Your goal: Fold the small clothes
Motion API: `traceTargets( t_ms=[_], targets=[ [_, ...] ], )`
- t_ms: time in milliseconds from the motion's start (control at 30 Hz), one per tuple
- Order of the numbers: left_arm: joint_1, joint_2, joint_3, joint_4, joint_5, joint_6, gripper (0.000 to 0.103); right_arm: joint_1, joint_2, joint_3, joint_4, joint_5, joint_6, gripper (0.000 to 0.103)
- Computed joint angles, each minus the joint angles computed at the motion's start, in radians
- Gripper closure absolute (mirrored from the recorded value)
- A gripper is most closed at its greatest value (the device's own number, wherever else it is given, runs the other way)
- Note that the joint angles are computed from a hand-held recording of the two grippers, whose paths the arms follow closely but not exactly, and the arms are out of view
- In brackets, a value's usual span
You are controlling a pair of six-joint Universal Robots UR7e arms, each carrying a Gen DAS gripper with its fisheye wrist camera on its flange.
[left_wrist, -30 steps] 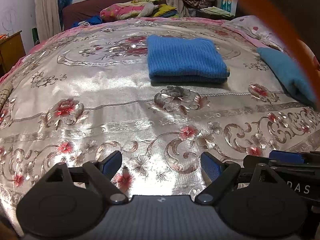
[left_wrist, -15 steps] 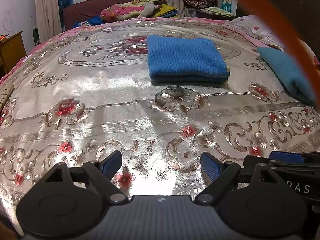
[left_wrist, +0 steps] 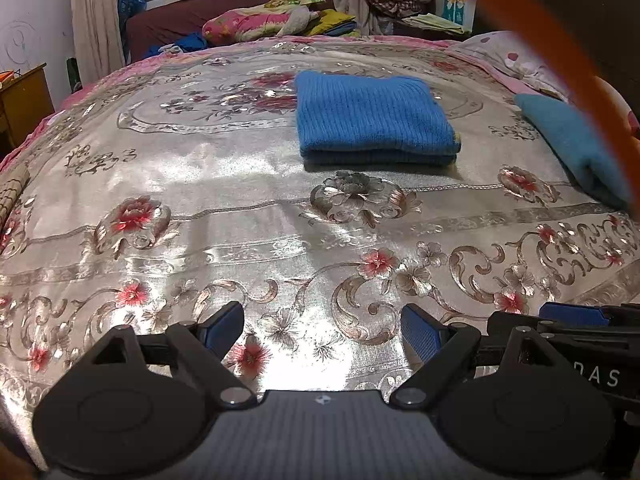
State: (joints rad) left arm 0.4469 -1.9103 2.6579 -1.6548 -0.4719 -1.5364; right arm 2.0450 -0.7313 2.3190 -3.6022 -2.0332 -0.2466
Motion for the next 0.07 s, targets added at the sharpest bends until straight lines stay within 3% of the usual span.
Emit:
traceTargets(
  t_ms=[67],
  targets=[
    [0.0,-0.001,0.0,0.003,0.0,-0.003,0.013,0.0,0.0,0.0,-0.001,0.0,0.0,0.053]
  ],
)
